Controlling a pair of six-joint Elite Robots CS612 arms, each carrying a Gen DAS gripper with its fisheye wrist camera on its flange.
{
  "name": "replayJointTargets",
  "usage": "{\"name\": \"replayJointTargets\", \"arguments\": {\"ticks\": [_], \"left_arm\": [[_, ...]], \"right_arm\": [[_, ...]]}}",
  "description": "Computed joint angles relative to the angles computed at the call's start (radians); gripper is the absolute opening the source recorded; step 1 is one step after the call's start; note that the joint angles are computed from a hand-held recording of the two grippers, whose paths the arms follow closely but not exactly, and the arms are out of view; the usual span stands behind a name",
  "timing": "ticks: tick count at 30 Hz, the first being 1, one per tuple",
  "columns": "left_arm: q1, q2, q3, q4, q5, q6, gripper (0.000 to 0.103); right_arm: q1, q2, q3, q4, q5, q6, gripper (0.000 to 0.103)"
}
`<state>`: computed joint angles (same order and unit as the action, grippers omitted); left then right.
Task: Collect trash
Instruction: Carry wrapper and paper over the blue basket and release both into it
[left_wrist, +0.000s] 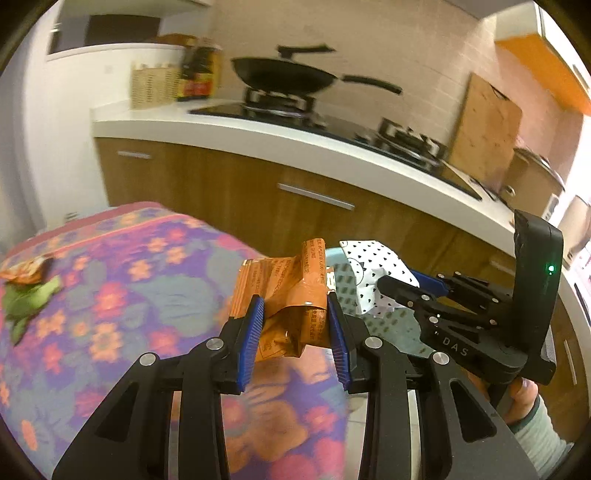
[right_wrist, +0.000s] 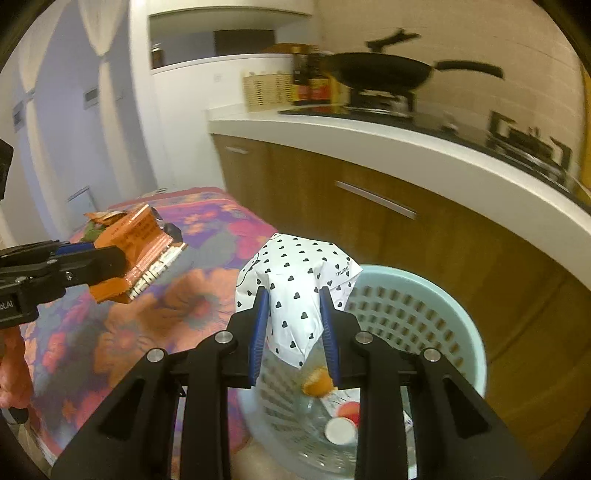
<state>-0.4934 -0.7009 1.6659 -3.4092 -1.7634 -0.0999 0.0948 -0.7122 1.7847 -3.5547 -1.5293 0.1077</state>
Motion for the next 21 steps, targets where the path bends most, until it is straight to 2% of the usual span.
{"name": "replayJointTargets", "arguments": {"ticks": [5, 9, 12, 19, 21], "left_arm": [[-0.025, 0.025, -0.054, 0.071, -0.012, 0.022, 0.033], [-0.044, 0.046, -0.096, 0.136, -0.009, 0.049, 0.033], [-0.056, 0.068, -0.134, 0.195, -0.017, 0.066, 0.034], [-0.074, 0.102, -0.186, 0.266, -0.009, 0.079, 0.035], [-0.077, 0.110, -0.197, 0.279, -0.004, 0.078, 0.038]], "right_arm": [[-0.033, 0.005, 0.027, 0.000, -0.011, 0.051, 0.024], [-0.061, 0.019, 0.032, 0.019, 0.011, 0.094, 0.024], [-0.064, 0.029, 0.025, 0.040, 0.002, 0.103, 0.024], [-0.076, 0.048, 0.012, 0.098, 0.000, 0.124, 0.025], [-0.079, 0.048, 0.013, 0.116, 0.006, 0.130, 0.028]]}}
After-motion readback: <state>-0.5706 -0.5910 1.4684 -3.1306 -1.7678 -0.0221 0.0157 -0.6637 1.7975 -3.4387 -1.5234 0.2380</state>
